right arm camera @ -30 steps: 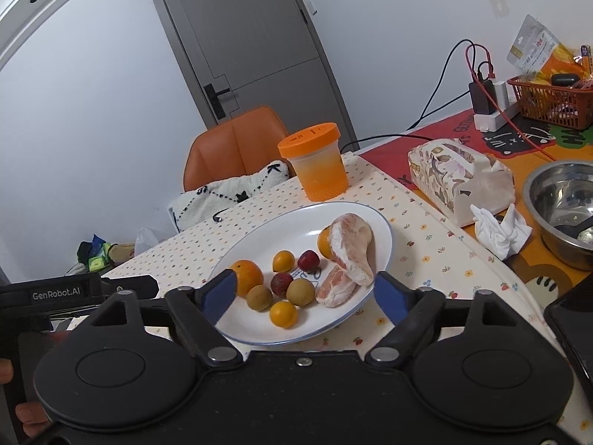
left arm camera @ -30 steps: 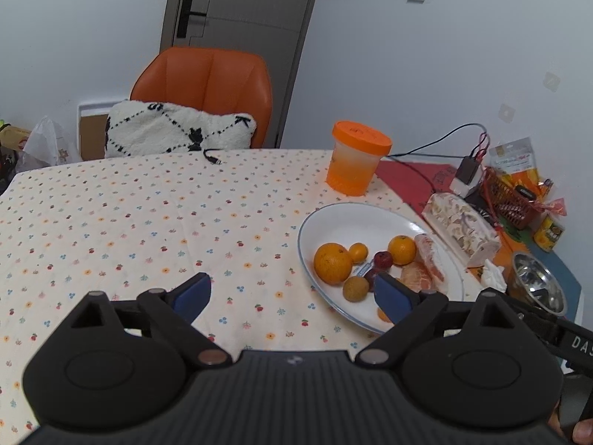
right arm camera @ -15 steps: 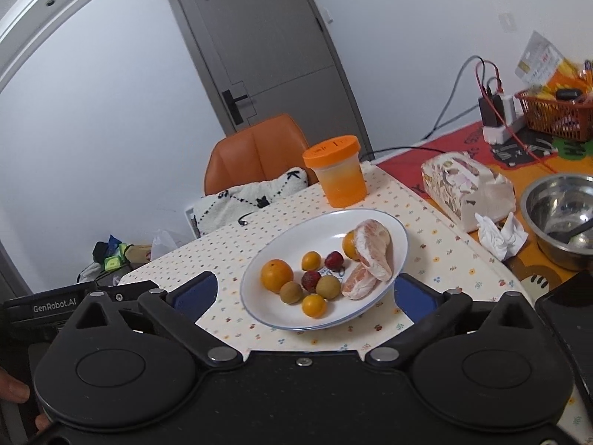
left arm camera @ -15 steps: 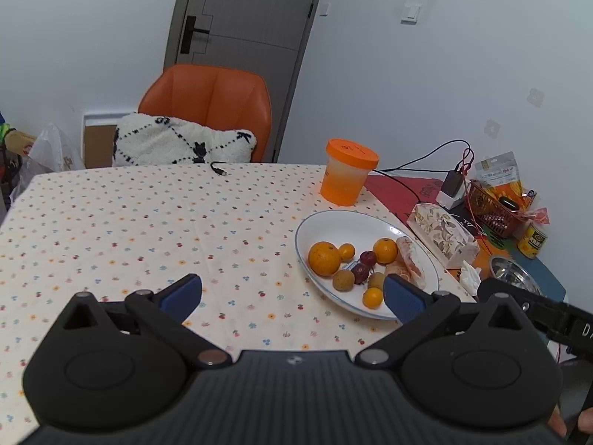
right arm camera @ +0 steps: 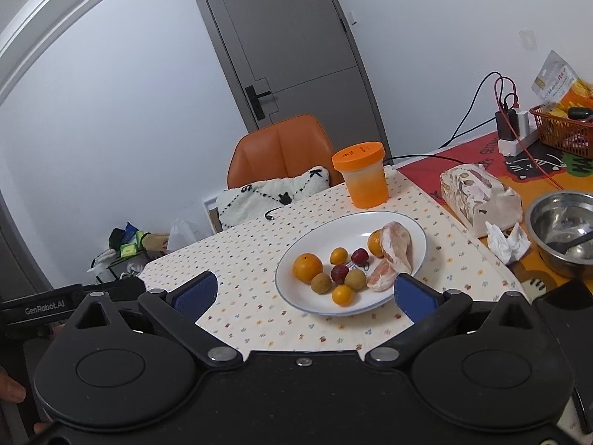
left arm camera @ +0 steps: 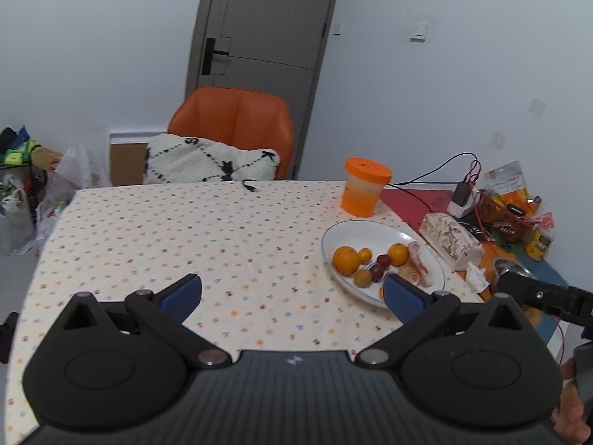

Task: Organize fruits

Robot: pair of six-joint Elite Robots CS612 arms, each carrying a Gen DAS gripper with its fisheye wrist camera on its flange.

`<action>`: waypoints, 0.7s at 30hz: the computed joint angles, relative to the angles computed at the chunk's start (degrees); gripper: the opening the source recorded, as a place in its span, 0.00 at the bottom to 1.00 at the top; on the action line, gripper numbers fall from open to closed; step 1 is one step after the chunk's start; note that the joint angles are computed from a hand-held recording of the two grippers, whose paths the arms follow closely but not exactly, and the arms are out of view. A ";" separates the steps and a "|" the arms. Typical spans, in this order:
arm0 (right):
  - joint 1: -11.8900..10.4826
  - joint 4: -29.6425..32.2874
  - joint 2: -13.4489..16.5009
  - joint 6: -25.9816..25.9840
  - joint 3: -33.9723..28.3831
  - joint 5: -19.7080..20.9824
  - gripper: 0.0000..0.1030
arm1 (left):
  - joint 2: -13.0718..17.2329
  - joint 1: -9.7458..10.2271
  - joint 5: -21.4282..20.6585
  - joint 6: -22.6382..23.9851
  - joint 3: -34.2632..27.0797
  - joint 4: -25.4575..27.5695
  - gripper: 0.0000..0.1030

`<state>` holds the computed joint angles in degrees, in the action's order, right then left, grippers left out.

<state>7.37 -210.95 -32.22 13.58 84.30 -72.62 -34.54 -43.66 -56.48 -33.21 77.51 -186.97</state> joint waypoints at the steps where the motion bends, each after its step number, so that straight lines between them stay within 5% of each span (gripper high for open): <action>1: 0.08 -0.19 -0.23 -0.15 0.38 -0.25 1.00 | -0.33 -0.21 0.66 -0.08 0.53 -0.03 1.00; 21: -0.18 -0.40 -5.08 -1.57 9.89 0.27 1.00 | -3.23 -3.21 3.25 2.93 6.33 -1.63 1.00</action>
